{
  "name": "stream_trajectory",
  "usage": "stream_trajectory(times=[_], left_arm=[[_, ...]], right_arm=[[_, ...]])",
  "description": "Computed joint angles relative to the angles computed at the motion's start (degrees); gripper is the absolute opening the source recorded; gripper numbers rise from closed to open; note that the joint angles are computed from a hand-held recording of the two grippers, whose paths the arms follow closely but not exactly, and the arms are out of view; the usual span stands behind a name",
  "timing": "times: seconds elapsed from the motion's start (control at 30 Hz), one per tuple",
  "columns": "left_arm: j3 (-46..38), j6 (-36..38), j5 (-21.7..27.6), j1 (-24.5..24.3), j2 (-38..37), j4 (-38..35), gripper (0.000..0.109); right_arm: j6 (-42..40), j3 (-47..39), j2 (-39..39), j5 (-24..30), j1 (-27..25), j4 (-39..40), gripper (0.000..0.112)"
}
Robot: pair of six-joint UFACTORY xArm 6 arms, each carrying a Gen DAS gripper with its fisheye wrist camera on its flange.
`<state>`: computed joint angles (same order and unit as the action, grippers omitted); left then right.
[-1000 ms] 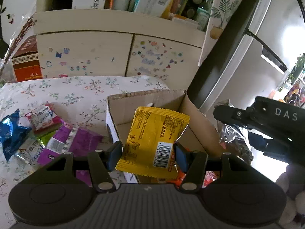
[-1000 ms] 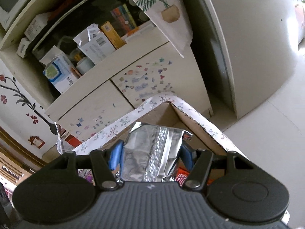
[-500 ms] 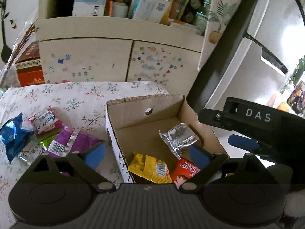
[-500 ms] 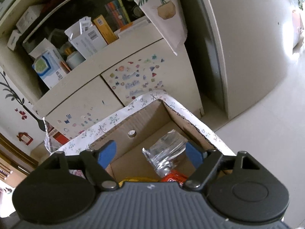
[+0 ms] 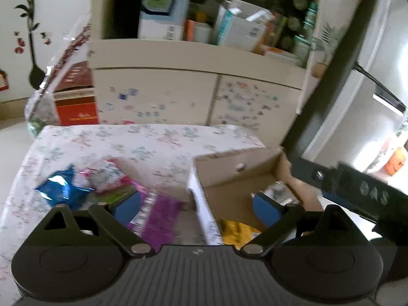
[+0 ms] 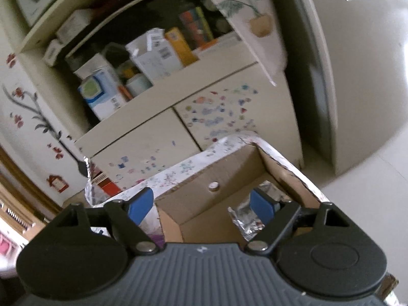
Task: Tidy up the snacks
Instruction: 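Open both grippers to drop the silver and yellow bags into the box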
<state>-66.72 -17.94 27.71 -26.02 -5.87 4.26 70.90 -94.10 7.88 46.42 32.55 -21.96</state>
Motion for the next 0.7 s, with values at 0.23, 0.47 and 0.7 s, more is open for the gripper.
stream_trajectory(times=[0.23, 0.47, 0.7], left_arm=[[-2.8, -4.1, 3.2, 5.2, 0.3, 7.2, 0.101], [-6.2, -7.2, 6.4, 10.4, 3.2, 9.0, 0.102], [-10.0, -11.4, 10.3, 14.4, 7.8, 6.7, 0.102]], right_arm=[[-7.2, -3.1, 2.4, -0.3, 1.2, 1.3, 0.084], [-13.5, -4.5, 4.1, -2.7, 2.2, 3.8, 0.084], [-19.5, -6.5, 6.2, -4.6, 3.6, 7.9, 0.084]])
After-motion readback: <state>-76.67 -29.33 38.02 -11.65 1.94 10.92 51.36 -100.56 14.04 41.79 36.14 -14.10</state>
